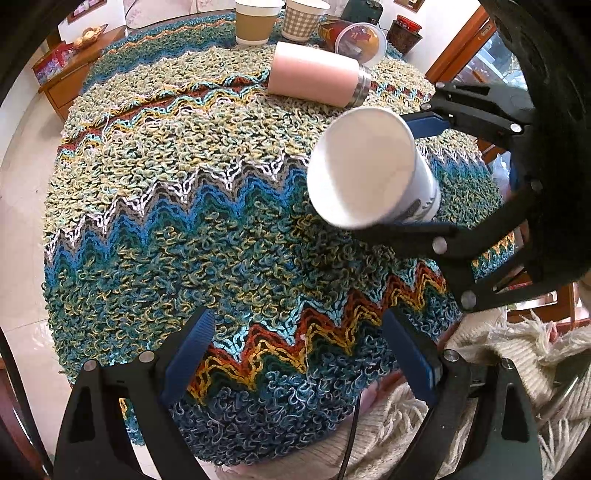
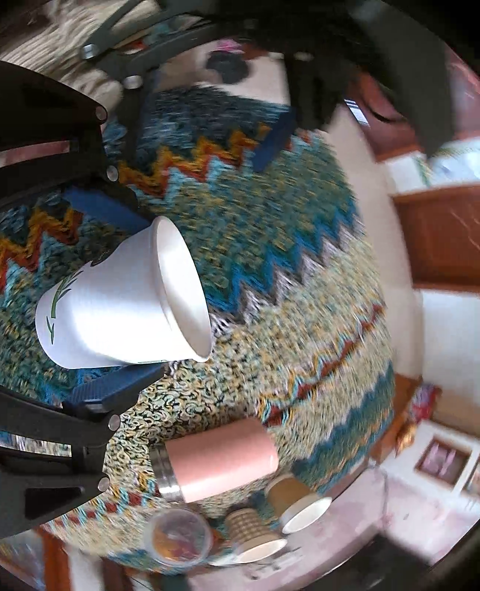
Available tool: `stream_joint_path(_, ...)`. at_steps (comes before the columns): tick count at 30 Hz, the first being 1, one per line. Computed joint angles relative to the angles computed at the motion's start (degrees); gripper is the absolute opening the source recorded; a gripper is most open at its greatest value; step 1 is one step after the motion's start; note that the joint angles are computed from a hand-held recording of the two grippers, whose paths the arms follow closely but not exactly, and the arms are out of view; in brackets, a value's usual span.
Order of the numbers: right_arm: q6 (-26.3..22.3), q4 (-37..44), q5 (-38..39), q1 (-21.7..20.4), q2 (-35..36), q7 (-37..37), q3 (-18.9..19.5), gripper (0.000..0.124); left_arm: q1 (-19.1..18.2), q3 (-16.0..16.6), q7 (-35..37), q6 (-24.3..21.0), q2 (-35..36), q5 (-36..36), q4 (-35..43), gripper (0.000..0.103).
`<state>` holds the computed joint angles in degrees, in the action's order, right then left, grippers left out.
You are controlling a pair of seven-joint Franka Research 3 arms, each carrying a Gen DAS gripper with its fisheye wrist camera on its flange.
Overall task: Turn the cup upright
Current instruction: 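Rotate the right gripper to turn the cup's open rim upward, then lower the upright white cup onto the blanket with the right gripper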
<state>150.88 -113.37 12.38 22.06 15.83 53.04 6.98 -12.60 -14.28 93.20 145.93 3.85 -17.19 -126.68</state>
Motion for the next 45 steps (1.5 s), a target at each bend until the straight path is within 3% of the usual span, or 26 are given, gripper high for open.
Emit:
stream_joint_path(5,7.2,-2.0,12.1,-2.9,0.3,-0.9,2.6,0.072,0.0,0.2,-2.6,0.8,0.2,1.3,0.2,0.093)
stream_joint_path(8,14.2,-4.3,19.7,-4.4,0.5,-1.5,4.4,0.072,0.0,0.2,-4.2,1.9,0.3,1.3,0.3,0.093)
stream_joint_path(15,29.1,-5.2,43.6,-12.4,2.7,-13.7,15.3,0.072,-0.4,0.0,-8.2,4.2,-0.2,3.6,0.3,0.093)
stream_joint_path(21,32.1,-6.5,44.4,-12.9,3.5,-9.6,15.7,0.066,-0.7,-0.4,-8.4,6.3,-0.1,1.7,0.7,0.093)
stream_joint_path(26,30.1,-8.2,45.2,-14.6,1.9,-8.1,16.3,0.065,-0.8,-0.8,-6.8,6.4,-0.2,0.2,0.7,0.093)
stream_joint_path(30,29.4,-11.1,43.0,-11.9,-0.7,-7.7,13.5,0.065,-1.0,-0.8,-6.2,7.1,-0.3,-0.1,0.2,0.093)
stream_joint_path(35,29.5,-13.6,43.8,-10.7,-2.6,-9.4,12.7,0.065,-1.2,-0.7,-5.7,7.1,-0.7,-0.6,-0.1,0.093)
stream_joint_path(45,30.6,-18.3,26.8,-1.5,-5.5,4.9,3.3,0.069,-1.9,-0.6,-5.4,6.6,-1.3,0.4,-0.2,0.093)
